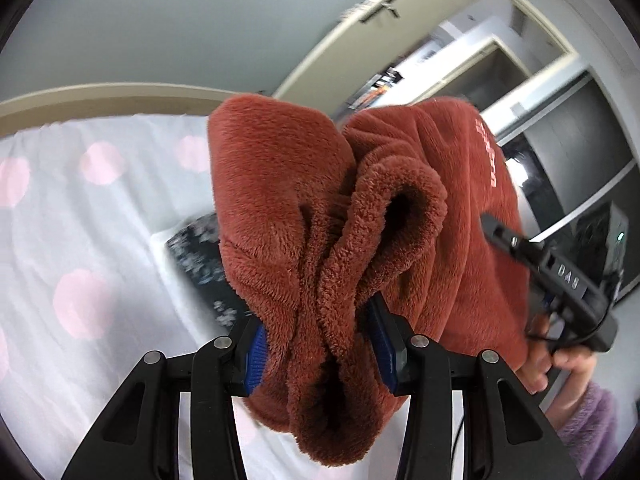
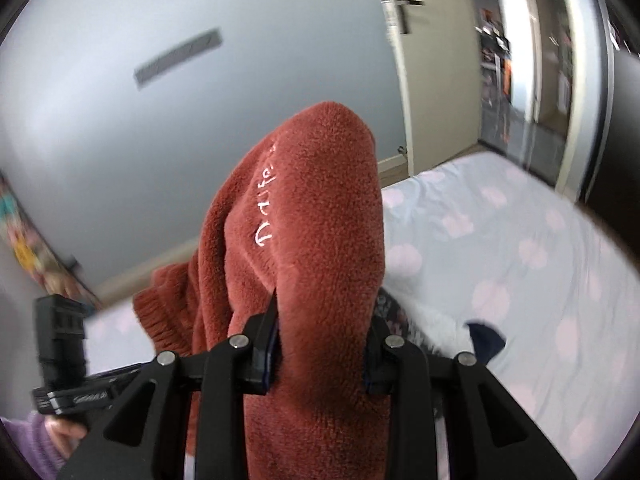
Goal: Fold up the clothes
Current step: 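Carry the held sweater bundle with both grippers toward the folded clothes stack, then lower the sweater bundle onto the dark folded clothes stack with both grippers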
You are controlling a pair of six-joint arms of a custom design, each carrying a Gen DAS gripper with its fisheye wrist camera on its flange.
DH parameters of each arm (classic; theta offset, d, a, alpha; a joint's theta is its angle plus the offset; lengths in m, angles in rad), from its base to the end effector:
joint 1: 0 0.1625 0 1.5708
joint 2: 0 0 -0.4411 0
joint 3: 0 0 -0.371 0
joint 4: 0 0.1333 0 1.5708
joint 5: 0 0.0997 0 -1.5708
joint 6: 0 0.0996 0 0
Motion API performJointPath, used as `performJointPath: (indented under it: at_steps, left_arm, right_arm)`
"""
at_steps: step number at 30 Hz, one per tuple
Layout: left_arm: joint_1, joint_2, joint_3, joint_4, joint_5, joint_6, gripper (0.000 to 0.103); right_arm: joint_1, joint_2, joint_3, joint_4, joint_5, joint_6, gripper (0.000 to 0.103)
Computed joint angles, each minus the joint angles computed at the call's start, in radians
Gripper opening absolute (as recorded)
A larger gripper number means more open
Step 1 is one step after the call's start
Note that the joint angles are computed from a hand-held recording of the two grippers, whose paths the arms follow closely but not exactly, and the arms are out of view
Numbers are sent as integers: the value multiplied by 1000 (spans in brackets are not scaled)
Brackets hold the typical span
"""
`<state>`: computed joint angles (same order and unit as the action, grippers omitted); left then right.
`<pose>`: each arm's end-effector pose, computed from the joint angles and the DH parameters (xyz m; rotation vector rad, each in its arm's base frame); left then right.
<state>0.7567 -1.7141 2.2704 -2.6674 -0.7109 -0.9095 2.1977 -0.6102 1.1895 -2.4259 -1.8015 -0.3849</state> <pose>-0.1264 -0.4065 0.3987 -0.4580 2.6053 -1.3865 0.5555 -0.5784 0.1460 1.3712 -2.5719 0.4422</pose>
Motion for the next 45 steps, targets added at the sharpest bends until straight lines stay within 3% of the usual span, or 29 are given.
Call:
performJointPath:
  at_steps: [5,9,10,12,14,16,23,26,32,33,34,35,37,41,43,45]
  left_arm:
    - [21,-9,45,5,37,-85,46]
    - [52,-18,71,5,20,-114,46]
    - [58,-20,78,0,17,-114,46]
    - [74,-20,84,-29,-3,-100,46]
    - [88,-15,76,-41,-23,-87,46]
    - [96,-15,68,-31,-29,-92,46]
    - [126,-36,57,-14,-70,-70,46]
    - [115,-46,47,17,-67,-89,46]
    - [112,-57,47,19,-75,-95,46]
    - [118,-54,49,-7,-83,-88,46]
    - [119,-56,57,-43,-91,-80,46]
    - [114,-58,66,-79,-95,-73,46]
    - [110,-55,77,-158,-108,-51,45]
    - [130,-29,95,-331,-190,-22,43]
    - [148,-7,104,-385,-233,-29,42]
    - [152,0,119,-380,-215,-49,42]
  right_arm:
    - [26,78,-35,-41,-82,-14,33]
    - [44,95,-18,-160,-153,-4,46]
    - [46,92,-19,-191,-161,6,54]
    - [36,55,2,-234,-169,55,58]
    - [27,31,2,-204,-171,67,58]
    - [22,-3,48,-204,-230,33,58]
    - [-67,-136,296,-186,-325,34,58]
    - [-94,-134,340,-199,-339,24,58]
    - [-145,-86,336,-243,-281,106,58]
    - [-147,-82,334,-252,-254,123,55]
    - [-144,-72,322,-264,-247,127,37]
    - [-139,-60,306,-276,-247,126,26]
    - [-115,-34,276,-322,-285,95,16]
    - [-72,14,173,-409,-337,23,12]
    - [-71,35,126,-398,-356,33,12]
    - [-86,46,111,-351,-365,75,12]
